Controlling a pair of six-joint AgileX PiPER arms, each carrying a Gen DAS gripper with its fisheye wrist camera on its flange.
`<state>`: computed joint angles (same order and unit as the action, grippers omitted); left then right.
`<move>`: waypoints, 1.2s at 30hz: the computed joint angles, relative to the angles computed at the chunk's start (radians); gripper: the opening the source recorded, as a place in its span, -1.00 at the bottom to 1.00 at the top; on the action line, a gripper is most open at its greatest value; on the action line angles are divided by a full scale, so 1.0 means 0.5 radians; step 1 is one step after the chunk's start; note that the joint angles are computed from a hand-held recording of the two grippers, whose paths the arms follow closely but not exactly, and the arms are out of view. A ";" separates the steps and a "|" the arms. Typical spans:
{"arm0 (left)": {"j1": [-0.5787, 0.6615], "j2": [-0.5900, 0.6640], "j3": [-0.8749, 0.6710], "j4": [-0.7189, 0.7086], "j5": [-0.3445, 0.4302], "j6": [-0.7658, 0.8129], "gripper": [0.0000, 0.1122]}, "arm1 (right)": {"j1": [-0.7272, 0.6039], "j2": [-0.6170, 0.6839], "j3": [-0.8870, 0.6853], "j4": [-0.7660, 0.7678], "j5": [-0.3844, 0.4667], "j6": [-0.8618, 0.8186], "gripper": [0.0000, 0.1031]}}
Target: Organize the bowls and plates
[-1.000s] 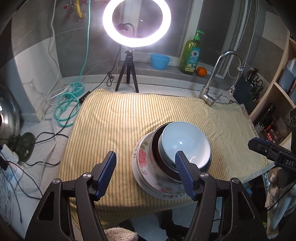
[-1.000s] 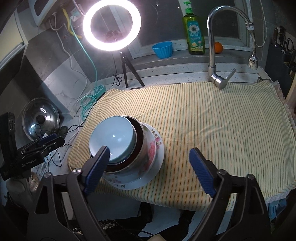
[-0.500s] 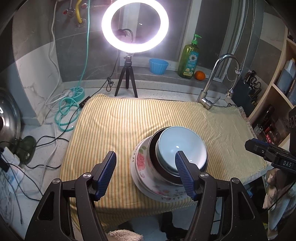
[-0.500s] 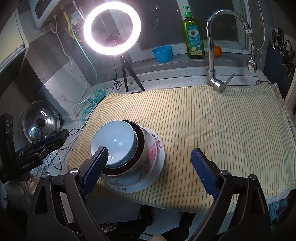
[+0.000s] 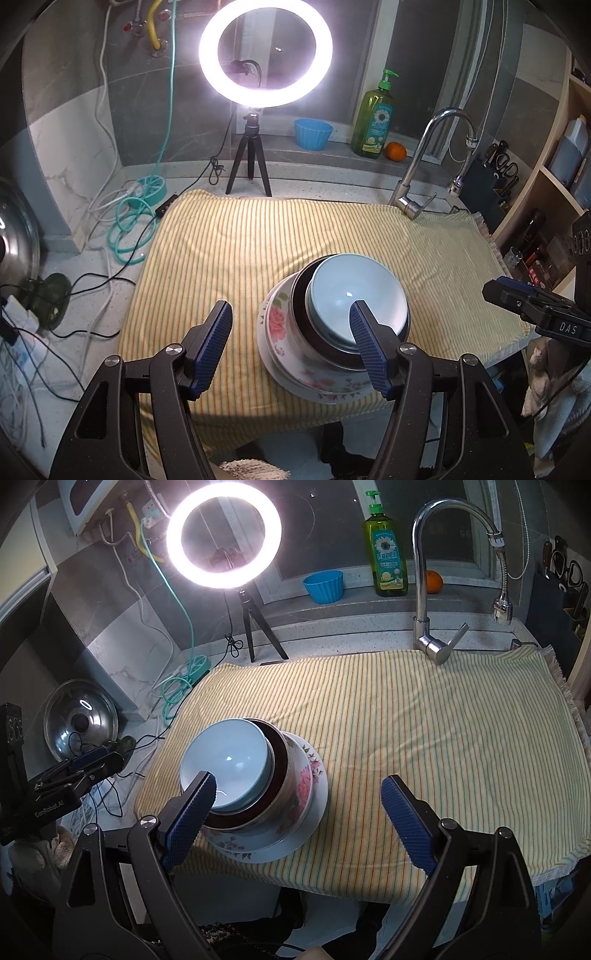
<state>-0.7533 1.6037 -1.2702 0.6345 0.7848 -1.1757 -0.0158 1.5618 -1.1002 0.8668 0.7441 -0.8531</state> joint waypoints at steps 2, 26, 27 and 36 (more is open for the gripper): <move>0.000 0.000 0.000 -0.001 0.001 0.001 0.17 | 0.001 0.002 -0.005 -0.004 0.002 0.006 0.80; 0.020 0.023 -0.035 -0.011 0.005 0.033 0.17 | 0.012 0.030 -0.014 -0.034 0.000 0.034 0.80; 0.020 0.025 -0.035 -0.012 0.004 0.034 0.17 | 0.011 0.031 -0.014 -0.036 0.002 0.035 0.80; 0.028 0.022 -0.017 0.005 -0.005 0.019 0.17 | 0.022 0.040 -0.031 -0.053 0.000 0.064 0.80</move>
<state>-0.7392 1.6148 -1.2789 0.6370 0.7821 -1.1664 -0.0049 1.5819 -1.1159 0.8402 0.7440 -0.8210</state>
